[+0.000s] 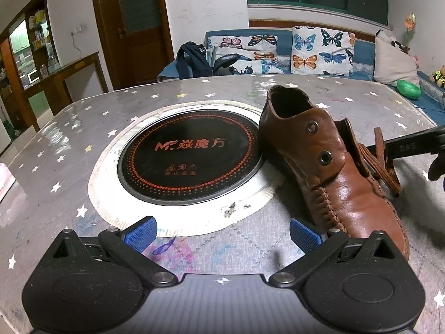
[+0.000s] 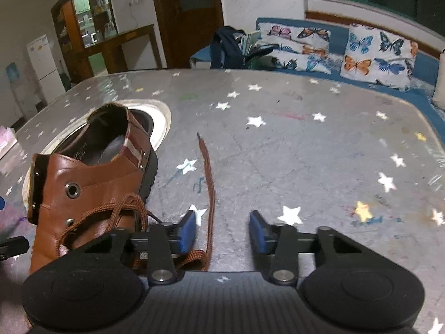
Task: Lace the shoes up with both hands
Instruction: 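Grasp the end of the brown lace with the right gripper, then lift the lace end with the right gripper and pull it taut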
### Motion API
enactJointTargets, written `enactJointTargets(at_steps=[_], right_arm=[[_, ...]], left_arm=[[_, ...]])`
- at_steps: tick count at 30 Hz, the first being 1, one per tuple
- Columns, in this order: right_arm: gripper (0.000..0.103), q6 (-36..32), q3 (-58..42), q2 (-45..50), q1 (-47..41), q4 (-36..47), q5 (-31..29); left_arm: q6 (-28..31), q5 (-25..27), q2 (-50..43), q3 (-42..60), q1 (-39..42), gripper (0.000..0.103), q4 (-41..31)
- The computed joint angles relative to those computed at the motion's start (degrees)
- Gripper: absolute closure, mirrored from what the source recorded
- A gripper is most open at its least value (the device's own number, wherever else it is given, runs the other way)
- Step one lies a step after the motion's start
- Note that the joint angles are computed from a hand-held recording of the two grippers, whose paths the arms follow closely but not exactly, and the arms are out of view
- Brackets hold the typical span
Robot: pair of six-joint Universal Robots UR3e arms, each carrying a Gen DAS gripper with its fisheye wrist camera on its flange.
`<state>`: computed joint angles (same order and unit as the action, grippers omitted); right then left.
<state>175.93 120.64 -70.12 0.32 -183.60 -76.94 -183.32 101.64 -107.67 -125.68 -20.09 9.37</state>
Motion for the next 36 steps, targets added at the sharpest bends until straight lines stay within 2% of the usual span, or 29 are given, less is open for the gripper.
enactJointTargets(at_steps=[2, 3, 5, 15, 23, 29, 36], right_arm=[[0.075, -0.26, -0.08, 0.82, 0.69, -1.19, -1.31], [0.085, -0.52, -0.06, 0.92, 0.95, -1.45, -1.98], [0.099, -0.78, 0.45, 0.41, 0.75, -1.34, -2.41], [0.101, -3.13, 12.15, -6.6, -2.21, -7.65, -13.48], [0.101, -4.38, 17.88, -12.54, -8.82, -8.51, -17.57], [0.094, -5.42, 19.8, -15.43, -10.85, -8.26, -16.64], [0.092, -6.74, 21.1, -19.65, -12.07, -6.76, -10.67]], left_arm=[[-0.02, -0.05, -0.16, 0.07, 0.06, 0.0, -0.01], [-0.08, -0.09, -0.25, 0.15, 0.11, 0.0, -0.1], [-0.19, -0.26, -0.46, 0.35, 0.16, 0.0, -0.21], [0.18, -0.77, -1.23, 1.12, -0.02, 0.0, 0.15], [0.46, -1.05, -1.5, 1.94, -0.78, 0.0, -0.18], [0.69, -0.59, -1.36, 2.34, -1.19, 0.0, -0.75], [0.74, -0.61, -1.01, 2.49, -1.1, 0.0, -0.92]])
